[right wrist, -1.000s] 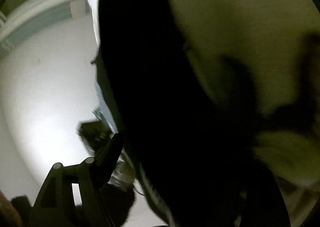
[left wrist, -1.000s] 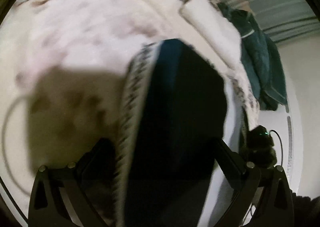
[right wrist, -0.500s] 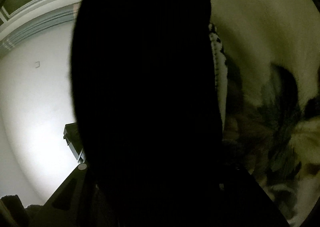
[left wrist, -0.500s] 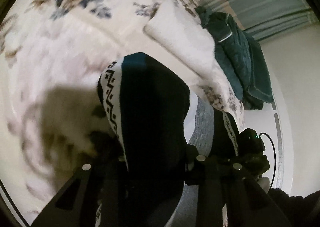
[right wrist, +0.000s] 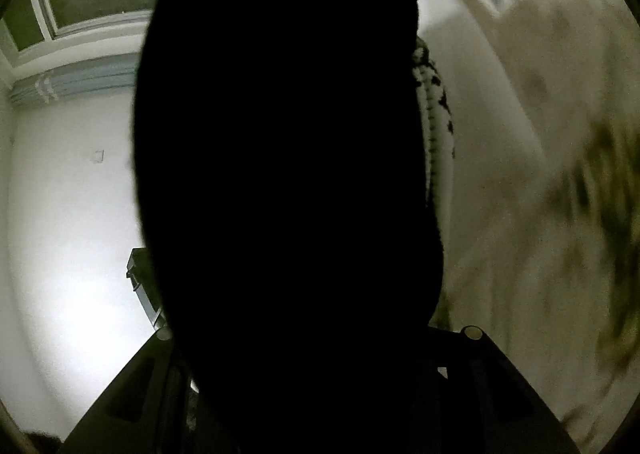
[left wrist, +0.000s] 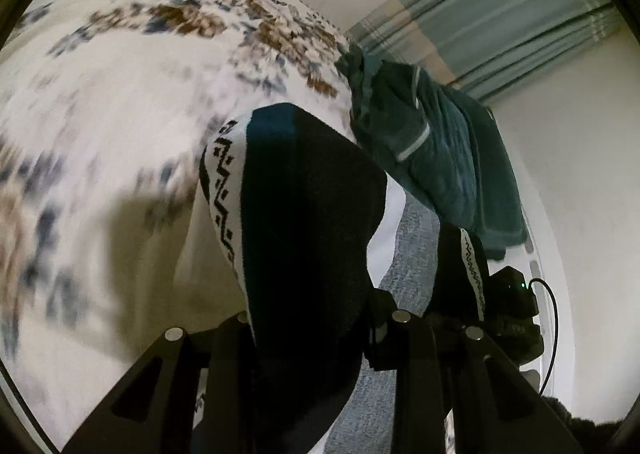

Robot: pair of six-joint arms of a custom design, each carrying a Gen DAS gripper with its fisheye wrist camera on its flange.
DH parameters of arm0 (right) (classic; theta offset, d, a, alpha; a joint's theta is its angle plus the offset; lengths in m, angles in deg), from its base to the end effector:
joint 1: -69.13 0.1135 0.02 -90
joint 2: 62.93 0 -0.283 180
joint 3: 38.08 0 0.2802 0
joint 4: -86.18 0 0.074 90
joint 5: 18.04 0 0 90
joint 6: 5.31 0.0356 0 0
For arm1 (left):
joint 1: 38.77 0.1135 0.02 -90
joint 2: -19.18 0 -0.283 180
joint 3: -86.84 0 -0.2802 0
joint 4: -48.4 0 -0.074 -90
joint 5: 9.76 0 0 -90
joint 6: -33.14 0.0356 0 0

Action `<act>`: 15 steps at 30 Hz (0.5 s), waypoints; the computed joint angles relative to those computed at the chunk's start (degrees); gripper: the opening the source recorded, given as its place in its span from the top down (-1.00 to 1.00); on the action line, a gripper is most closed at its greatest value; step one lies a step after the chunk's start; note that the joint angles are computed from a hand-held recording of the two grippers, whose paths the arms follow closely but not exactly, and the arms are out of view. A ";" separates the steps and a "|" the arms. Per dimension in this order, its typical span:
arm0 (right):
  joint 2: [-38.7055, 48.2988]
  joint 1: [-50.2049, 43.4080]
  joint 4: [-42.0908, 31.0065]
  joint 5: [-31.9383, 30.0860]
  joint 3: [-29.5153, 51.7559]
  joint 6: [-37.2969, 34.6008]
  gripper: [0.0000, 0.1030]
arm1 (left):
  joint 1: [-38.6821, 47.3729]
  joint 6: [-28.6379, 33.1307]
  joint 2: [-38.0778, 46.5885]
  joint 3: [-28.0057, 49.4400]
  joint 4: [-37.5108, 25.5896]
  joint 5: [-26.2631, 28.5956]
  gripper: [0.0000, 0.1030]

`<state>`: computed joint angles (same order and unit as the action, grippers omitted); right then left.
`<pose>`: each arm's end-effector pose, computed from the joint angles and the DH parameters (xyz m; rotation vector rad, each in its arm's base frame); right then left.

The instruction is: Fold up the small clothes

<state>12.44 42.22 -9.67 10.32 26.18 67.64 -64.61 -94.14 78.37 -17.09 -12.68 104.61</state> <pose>0.1898 -0.0612 0.2464 0.4455 2.5233 1.5544 0.1911 -0.1089 0.3637 -0.0222 2.4975 -1.0076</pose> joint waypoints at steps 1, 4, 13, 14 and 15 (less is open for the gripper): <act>1.87 2.21 5.31 -0.42 1.56 5.27 0.34 | 1.88 2.03 4.80 2.15 1.56 1.10 0.50; 9.52 8.14 22.06 0.19 6.18 20.47 0.34 | 5.73 7.08 16.93 8.00 4.22 3.30 0.50; 23.08 15.12 31.40 12.04 15.82 29.27 -0.06 | 7.08 17.18 35.39 20.01 -3.75 -0.46 -0.15; 22.45 15.94 29.90 15.41 17.08 27.98 -0.12 | 6.90 17.94 34.80 20.21 -4.92 -2.35 -0.43; 21.12 16.04 28.33 18.11 17.14 26.25 -0.20 | 6.43 18.71 33.23 19.73 -6.13 -5.68 -0.50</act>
<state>33.55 58.25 18.67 28.43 43.33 93.89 -58.17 -75.43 111.60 2.64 -18.82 98.93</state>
